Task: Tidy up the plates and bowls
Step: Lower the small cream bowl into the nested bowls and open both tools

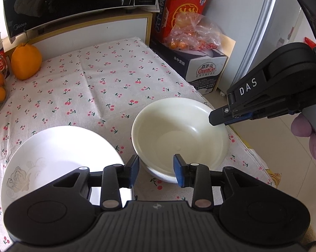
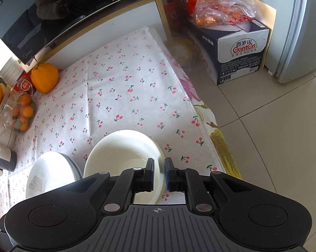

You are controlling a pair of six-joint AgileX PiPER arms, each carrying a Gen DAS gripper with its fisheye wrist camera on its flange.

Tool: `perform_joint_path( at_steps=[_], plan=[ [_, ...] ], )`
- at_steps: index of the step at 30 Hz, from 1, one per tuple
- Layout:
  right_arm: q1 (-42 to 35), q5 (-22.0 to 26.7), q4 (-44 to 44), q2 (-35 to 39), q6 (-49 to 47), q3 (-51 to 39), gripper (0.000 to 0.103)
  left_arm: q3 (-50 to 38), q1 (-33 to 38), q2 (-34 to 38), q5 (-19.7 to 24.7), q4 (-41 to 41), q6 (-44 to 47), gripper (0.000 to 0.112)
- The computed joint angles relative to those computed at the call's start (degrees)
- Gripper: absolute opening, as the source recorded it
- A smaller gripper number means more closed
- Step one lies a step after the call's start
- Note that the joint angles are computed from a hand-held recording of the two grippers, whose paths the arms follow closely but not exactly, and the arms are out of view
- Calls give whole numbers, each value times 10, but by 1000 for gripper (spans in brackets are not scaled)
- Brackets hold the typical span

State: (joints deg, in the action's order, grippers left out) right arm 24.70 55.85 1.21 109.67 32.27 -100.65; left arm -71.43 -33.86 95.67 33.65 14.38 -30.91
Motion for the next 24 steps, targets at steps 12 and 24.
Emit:
perform_joint_path(
  at_steps=[12,24],
  plan=[
    [-3,-2,5,-2,-2,5,18,6,-2,-8,-9,2,16,48],
    [-18,-77,35,-42,-47,71,71,71,-18,-43,-99,106,55,100]
  ],
)
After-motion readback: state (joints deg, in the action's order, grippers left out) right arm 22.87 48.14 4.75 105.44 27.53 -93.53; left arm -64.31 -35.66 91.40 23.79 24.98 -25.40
